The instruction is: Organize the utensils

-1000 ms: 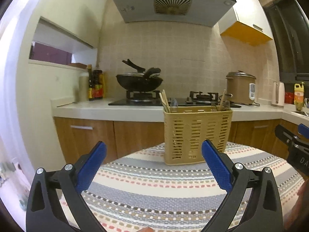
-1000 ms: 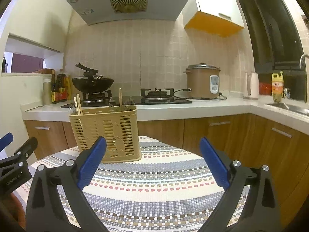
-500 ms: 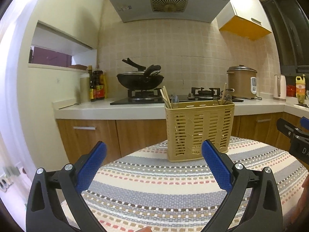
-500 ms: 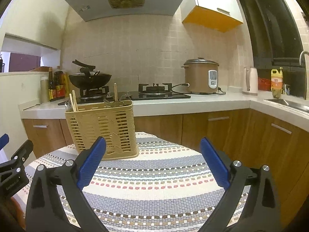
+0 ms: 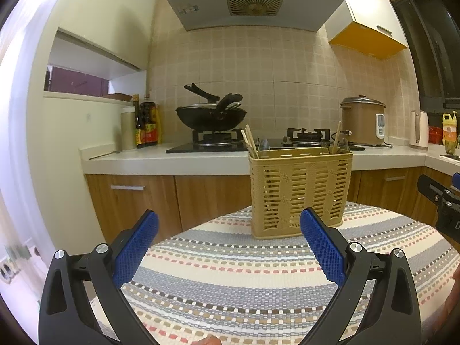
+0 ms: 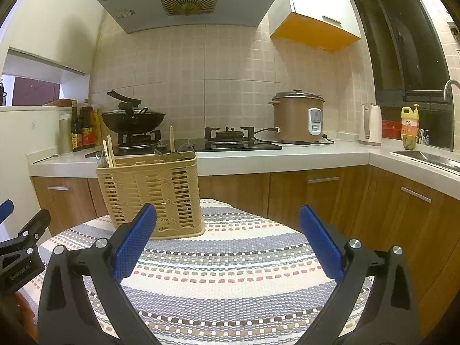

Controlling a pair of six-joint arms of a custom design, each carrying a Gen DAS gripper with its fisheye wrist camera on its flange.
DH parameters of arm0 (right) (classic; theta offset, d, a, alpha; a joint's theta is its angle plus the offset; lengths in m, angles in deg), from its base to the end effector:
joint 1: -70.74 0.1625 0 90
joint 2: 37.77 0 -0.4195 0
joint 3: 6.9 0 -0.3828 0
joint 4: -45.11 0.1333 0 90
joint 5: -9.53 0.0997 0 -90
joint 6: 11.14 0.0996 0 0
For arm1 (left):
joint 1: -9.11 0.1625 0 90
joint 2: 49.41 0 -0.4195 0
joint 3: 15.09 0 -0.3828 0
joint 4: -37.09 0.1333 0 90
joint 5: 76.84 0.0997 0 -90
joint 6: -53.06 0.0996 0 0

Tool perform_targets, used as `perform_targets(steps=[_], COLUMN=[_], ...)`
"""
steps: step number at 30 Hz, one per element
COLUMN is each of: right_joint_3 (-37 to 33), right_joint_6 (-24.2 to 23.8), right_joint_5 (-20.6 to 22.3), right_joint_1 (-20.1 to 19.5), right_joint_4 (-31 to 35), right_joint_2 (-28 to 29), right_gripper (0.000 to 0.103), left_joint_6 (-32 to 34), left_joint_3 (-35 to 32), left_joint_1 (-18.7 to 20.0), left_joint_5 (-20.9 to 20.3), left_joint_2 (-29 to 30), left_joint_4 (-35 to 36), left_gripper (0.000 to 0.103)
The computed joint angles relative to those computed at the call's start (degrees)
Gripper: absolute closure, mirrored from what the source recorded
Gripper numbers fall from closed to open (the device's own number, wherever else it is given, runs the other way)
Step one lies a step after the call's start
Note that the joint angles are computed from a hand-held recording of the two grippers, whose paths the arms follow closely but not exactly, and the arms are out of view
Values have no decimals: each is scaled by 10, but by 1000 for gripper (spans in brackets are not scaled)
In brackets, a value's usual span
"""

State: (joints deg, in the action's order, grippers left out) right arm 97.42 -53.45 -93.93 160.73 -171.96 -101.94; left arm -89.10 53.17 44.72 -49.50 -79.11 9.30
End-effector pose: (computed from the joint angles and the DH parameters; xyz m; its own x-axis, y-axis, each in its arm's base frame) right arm 0.1100 -0.5775 0.3876 -0.7192 0.1358 0.6814 -0.6546 0.1963 -0.7300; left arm -0.4319 -0.5821 0.0252 -0.6783 -0.0396 -0.7337 0.7193 0.1686 -0.6740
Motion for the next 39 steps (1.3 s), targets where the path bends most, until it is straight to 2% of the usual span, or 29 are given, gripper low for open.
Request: perform_targets(steps=[6, 20, 34, 39], right_joint_3=[-2, -2, -3, -4], right_joint_6=[3, 1, 13, 15], right_joint_5=[-1, -2, -4, -3], right_joint_1=[0, 1, -2, -3], right_joint_4=[14, 4, 14, 18], right_joint_2=[-2, 1, -3, -4], right_gripper=[8, 8, 8, 8], left_joint_6=[-46, -29, -85, -77], left_joint_3=[-32, -23, -42, -44], left_joint_1=[4, 3, 9, 9], left_joint_5=[1, -6, -10, -19], left_joint_2=[11, 8, 10, 12], left_joint_4=[70, 48, 96, 87], left_gripper=[8, 8, 8, 8])
